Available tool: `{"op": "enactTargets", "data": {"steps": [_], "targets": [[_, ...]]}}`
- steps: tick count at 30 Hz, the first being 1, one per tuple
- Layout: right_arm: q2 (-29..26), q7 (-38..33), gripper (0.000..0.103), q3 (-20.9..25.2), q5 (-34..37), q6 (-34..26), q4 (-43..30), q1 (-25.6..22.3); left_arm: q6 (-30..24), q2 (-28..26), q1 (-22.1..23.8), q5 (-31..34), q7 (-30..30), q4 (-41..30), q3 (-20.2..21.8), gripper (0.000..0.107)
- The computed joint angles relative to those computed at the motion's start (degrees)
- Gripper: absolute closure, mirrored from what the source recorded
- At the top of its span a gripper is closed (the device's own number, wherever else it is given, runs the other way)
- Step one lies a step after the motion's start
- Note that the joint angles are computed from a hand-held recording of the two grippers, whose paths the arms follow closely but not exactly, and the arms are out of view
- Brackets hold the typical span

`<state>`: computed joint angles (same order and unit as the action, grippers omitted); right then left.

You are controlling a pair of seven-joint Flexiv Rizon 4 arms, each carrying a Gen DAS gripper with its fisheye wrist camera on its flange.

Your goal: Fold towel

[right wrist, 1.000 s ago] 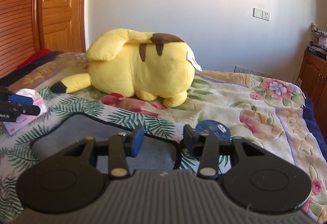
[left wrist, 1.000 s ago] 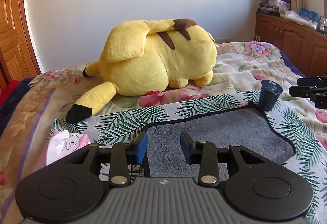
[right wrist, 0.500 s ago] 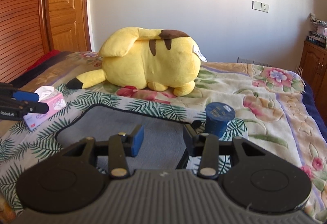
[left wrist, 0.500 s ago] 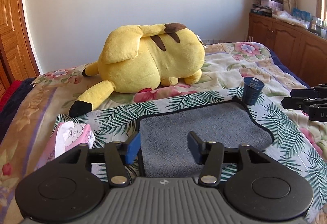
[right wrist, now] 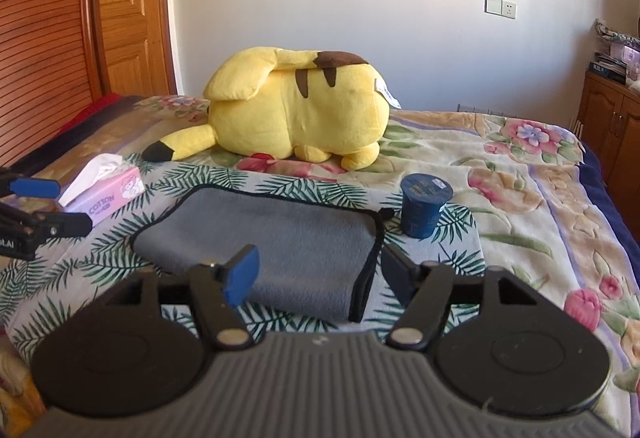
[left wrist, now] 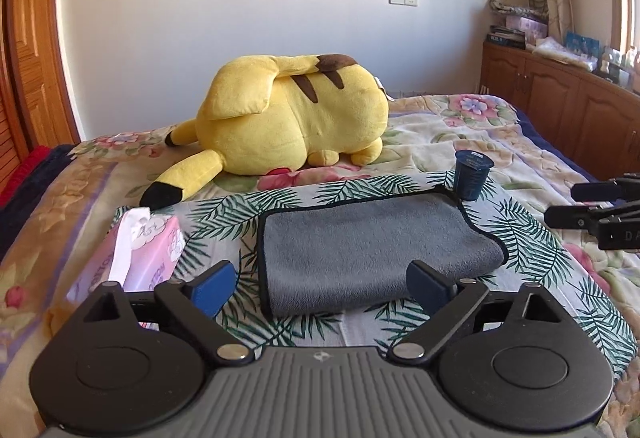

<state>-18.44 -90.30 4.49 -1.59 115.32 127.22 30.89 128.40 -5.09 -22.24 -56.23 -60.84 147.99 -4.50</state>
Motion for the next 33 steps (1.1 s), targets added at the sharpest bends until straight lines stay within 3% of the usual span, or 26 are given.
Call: {"op": "enactTargets", "data": {"steps": [2, 6, 10, 12, 24, 33], "targets": [[0.49, -0.57, 0.029, -0.57, 0.92, 0.06, 0.79, 0.91, 0.99, 0.2, -0.51, -0.41, -0.62, 0.82, -0.23, 0.022], [1.14, -1.65, 0.014, -0.95, 2.89, 1.12, 2.23, 2.23, 1.67, 0.85, -1.49, -1.37, -0.86, 2.01, -0.88, 0.021], [2.24, -3.01, 0.01, -1.03, 4.67, 0.9, 3.52, 3.28, 2.09, 1.77, -2.5, -2.05, -0.84, 3.11, -1.61, 0.021], [2.53, -2.54, 0.0, 0.15, 4.18, 1.08, 4.14, 2.21, 2.31, 2.09, -3.2, -3.22, -0.08, 3.43, -2.22, 0.021], [7.86, -6.55, 0.0, -0.63, 11.84, 0.99, 7.83, 6.45, 6.15, 5.55, -10.79, -18.23, 7.88, 3.81, -7.0, 0.02], [16.05, -18.76, 0.0, -1.51, 26.87, -2.8, 8.08, 12.35, 10.67, 8.96, -17.62, -31.06, 12.5, 2.4, -10.66, 0.02]]}}
